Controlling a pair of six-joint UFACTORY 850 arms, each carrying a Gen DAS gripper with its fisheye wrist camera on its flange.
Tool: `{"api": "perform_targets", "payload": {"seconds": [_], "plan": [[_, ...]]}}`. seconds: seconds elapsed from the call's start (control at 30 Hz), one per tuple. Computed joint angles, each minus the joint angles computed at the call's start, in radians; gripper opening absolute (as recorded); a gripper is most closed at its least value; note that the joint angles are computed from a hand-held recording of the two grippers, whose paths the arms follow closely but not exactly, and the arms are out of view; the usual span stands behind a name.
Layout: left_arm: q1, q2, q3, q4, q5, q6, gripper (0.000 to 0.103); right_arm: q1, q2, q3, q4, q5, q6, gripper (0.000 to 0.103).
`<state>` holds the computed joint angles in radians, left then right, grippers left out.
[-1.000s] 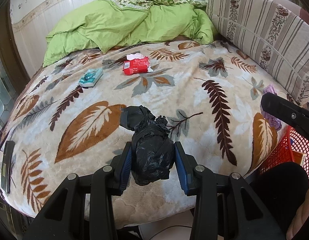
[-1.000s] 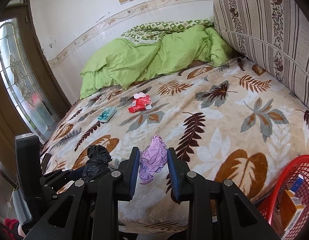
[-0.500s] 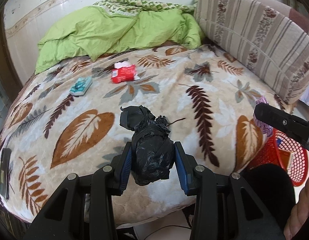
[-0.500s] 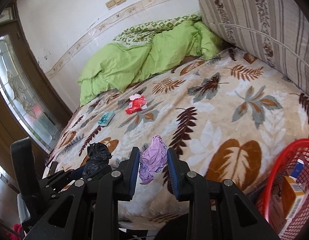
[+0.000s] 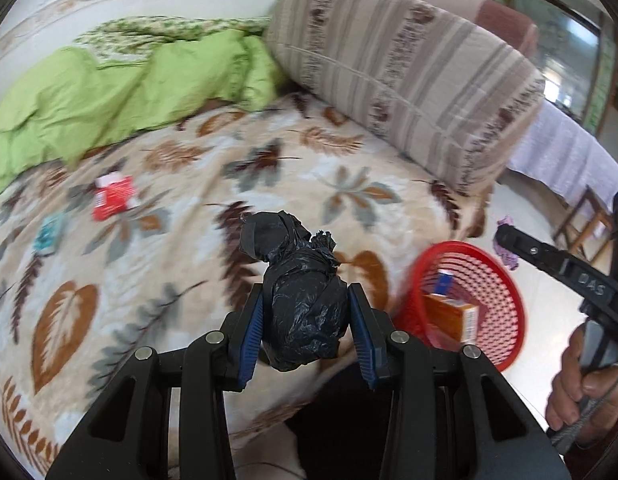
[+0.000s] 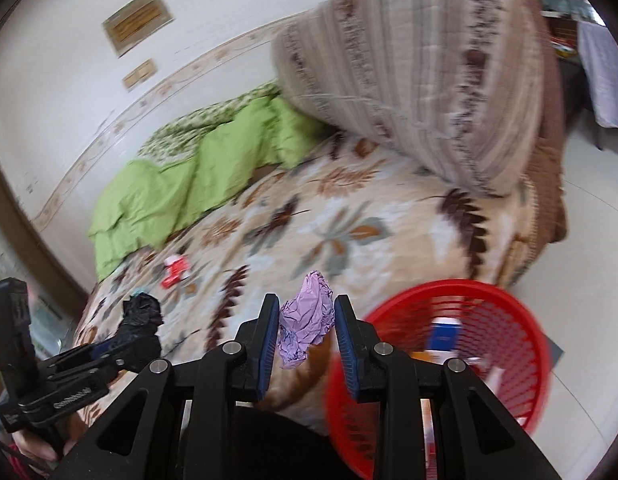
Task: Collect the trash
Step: 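Open both tools over the red basket to drop the bag and wrapper, then move both tools back over the teal packet and red wrapper on the bed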
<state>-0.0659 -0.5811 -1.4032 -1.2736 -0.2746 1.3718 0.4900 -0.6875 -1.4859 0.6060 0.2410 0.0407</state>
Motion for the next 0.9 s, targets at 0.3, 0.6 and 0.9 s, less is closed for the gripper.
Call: {"api": "perform_targets", "payload": {"seconds": [0.3, 0.6, 0.9], "plan": [[-0.114, -0.104, -0.16, 0.249, -0.215, -0.202, 0.04, -0.07, 0.074, 0.142, 0.179, 0.043, -0.077, 0.031], [-0.137, -0.147, -0.206, 0.316, -0.259, -0.279, 0.061, -0.088, 0.092, 0.173, 0.247, 0.049, -0.115, 0.062], [-0.057, -0.096, -0.133, 0.255, -0.119, -0.249, 0.065, -0.059, 0.015, 0.033, 0.166, -0.044, -0.122, 0.063]]}}
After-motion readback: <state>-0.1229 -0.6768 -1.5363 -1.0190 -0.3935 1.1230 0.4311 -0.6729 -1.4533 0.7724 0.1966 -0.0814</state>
